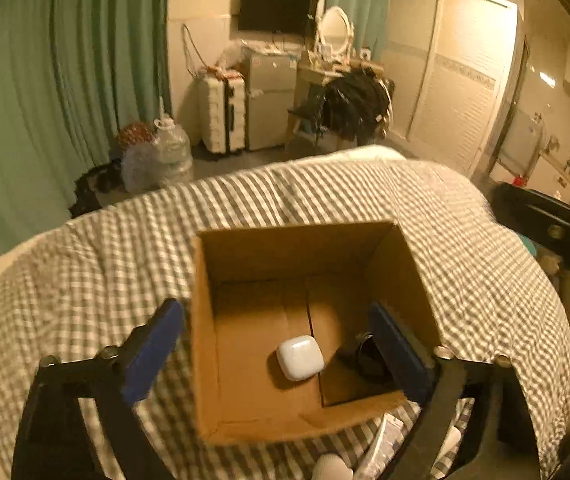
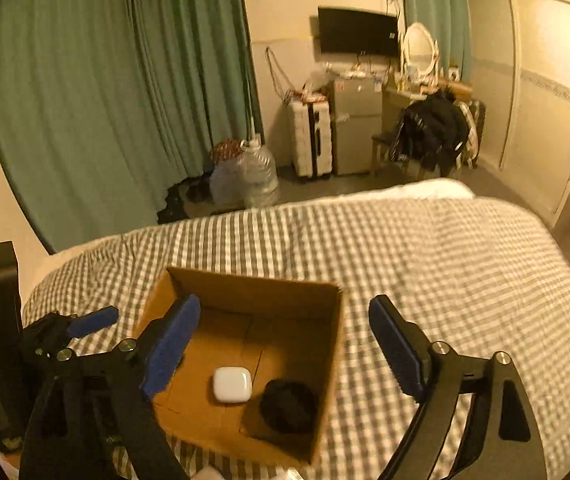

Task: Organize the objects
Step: 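Withdraw left tool toward white knit glove while right tool moves to tape roll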

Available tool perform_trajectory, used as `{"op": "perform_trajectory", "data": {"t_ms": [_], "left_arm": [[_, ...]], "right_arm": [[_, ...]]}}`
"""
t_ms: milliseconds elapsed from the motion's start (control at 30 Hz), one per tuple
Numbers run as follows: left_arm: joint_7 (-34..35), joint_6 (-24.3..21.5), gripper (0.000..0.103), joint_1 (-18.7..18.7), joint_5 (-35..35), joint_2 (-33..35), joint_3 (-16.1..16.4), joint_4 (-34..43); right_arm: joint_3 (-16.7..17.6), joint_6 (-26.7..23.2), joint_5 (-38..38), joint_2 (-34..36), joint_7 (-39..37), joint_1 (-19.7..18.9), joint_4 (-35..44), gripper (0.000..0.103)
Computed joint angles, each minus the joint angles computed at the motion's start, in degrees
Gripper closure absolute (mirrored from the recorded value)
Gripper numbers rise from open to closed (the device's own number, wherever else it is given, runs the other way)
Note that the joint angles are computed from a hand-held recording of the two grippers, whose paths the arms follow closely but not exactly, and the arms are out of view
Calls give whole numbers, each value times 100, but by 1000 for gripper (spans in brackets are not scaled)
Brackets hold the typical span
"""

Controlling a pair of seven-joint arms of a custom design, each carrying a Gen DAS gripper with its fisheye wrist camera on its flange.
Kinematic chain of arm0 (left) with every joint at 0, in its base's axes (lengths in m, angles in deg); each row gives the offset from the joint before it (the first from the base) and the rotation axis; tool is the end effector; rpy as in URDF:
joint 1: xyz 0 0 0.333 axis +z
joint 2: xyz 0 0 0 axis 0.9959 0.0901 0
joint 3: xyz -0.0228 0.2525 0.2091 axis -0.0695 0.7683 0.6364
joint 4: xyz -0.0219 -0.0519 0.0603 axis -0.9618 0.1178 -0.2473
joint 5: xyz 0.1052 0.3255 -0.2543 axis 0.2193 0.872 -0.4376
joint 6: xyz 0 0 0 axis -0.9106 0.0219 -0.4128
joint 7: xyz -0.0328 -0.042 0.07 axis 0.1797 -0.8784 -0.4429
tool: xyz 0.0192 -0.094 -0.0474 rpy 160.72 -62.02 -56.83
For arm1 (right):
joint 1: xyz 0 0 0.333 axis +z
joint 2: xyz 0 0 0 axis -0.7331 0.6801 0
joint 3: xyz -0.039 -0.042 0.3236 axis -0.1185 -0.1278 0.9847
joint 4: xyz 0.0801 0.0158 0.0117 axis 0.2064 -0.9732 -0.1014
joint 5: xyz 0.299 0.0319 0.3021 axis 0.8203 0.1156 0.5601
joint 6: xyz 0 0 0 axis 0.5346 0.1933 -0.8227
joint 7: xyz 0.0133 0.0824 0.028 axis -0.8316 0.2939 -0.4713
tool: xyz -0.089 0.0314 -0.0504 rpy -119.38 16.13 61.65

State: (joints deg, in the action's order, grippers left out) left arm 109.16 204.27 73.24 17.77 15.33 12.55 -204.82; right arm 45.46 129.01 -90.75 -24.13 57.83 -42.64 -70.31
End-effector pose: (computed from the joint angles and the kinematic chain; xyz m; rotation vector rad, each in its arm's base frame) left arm 0.4188 -0.1458 0.6284 -1.7260 1.8433 -0.8199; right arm 0.4323 0.1306 0.6610 -1.7742 1.5193 -0.7719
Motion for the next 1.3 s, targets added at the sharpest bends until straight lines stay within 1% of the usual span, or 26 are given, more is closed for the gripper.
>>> {"op": "perform_trajectory", "data": {"t_ms": [67, 100, 167, 200, 233, 300, 367, 400, 533, 633, 700, 767, 833, 933, 1033, 1167, 1300], "left_arm": [[-105, -190, 2, 71, 78, -271, -77, 8], [-150, -354, 1, 99, 135, -492, -118, -24], [-270, -558, 0, 170, 264, -767, -205, -59], [-362, -678, 0, 216, 364, -1015, -278, -147], [-387, -737, 0, 210, 420, -1122, -283, -185], [-438, -931, 0, 171, 544, -1591, -336, -433], [-505, -1069, 0, 122, 605, -1870, -345, -581], [-533, -1158, 0, 52, 594, -2080, -334, -736], [-646, -1517, 0, -165, 522, -2671, -318, -1236], [-851, -1756, 0, -244, 544, -3058, -425, -1664], [-969, -1815, 0, -286, 586, -3188, -483, -1889], [-1096, -1816, 0, -354, 629, -3295, -540, -2121], [-1126, -1867, 0, -514, 618, -3383, -534, -2385], [-1031, -1943, 0, -734, 596, -3502, -434, -2681], [-1030, -2009, 0, -891, 472, -3624, -372, -2864], [-910, -1966, 0, -1006, 380, -3569, -298, -2918], [-798, -1878, 0, -1040, 318, -3290, -285, -2875]], "right_arm": [[130, -178, -156, -354, 135, -142, -36, 3], [153, -263, -203, -544, 143, -155, -62, 2], [113, -503, -194, -934, 25, -49, -143, 2], [96, -706, -182, -1133, -50, 2, -158, 2], [91, -822, -163, -1259, -102, 30, -176, 2], [65, -1041, -110, -1565, -246, 133, -281, 2], [91, -1219, -58, -1862, -344, 198, -455, 2], [85, -1274, -33, -1899, -404, 213, -487, 2], [161, -1627, 142, -2385, -527, 413, -1029, 2], [229, -1731, 251, -2701, -505, 538, -1526, 2], [289, -1813, 281, -2918, -463, 590, -1869, 2], [254, -1852, 341, -2926, -482, 668, -2056, 2], [148, -1916, 440, -2981, -512, 760, -2298, 2], [35, -1963, 567, -2934, -619, 876, -2543, 2], [88, -2059, 570, -2660, -633, 863, -2599, 2], [-136, -1970, 802, -2408, -837, 1080, -2667, 2], [-334, -1890, 1092, -2119, -985, 1160, -2623, 2]]}}
